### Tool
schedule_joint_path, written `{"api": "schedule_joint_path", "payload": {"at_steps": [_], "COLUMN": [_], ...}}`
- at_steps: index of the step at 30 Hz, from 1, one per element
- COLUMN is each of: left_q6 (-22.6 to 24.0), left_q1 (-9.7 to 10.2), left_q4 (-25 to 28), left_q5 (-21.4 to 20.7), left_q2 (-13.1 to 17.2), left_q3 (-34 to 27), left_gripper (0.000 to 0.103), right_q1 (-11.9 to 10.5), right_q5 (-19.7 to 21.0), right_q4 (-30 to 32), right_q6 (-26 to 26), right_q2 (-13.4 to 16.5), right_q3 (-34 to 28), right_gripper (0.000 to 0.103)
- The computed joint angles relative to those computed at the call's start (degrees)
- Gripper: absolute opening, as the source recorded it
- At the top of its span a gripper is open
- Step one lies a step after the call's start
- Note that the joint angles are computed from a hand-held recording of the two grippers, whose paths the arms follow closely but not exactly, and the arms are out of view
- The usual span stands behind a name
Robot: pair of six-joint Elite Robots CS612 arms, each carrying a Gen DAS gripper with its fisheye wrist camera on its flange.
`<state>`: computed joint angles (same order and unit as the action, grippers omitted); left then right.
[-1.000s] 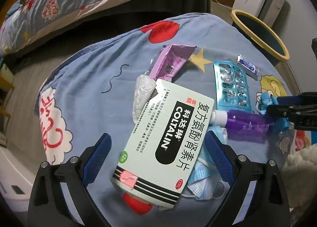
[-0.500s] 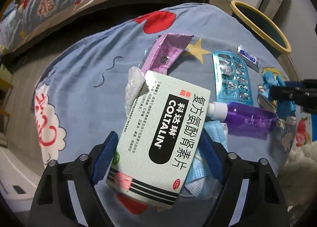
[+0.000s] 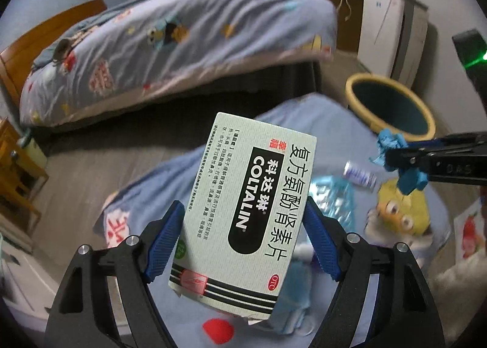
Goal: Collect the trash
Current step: 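Carry the blue glove with the right tool over the bin while the left tool lifts the box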
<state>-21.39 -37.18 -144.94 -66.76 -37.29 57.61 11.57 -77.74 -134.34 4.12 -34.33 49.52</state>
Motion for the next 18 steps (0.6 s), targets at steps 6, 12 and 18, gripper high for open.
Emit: {"api": "schedule_joint_path", "payload": {"at_steps": [6, 12, 18], "left_q6": [1.07, 2.15, 4.01], "left_q1": [-0.4, -0.61, -0.78], "left_q4": [-2.62, -2.64, -1.84], "left_q5": [1.02, 1.39, 1.74], "left_q2": [0.25, 1.67, 3.38], "left_q3": [-1.23, -4.27, -7.4], "left_gripper": [0.078, 0.078, 0.078], "right_q1": [-1.16, -2.54, -4.12], "right_q5": [0.55, 2.0, 0.34], "right_q4": [-3.17, -4.95, -6.95], "right_q6": [1.7, 2.66, 1.48], "right_q2": [-0.06, -0.11, 0.47], "right_q3": [-1.08, -2.05, -4.6], "right_gripper": [0.035, 0.035, 0.035]}}
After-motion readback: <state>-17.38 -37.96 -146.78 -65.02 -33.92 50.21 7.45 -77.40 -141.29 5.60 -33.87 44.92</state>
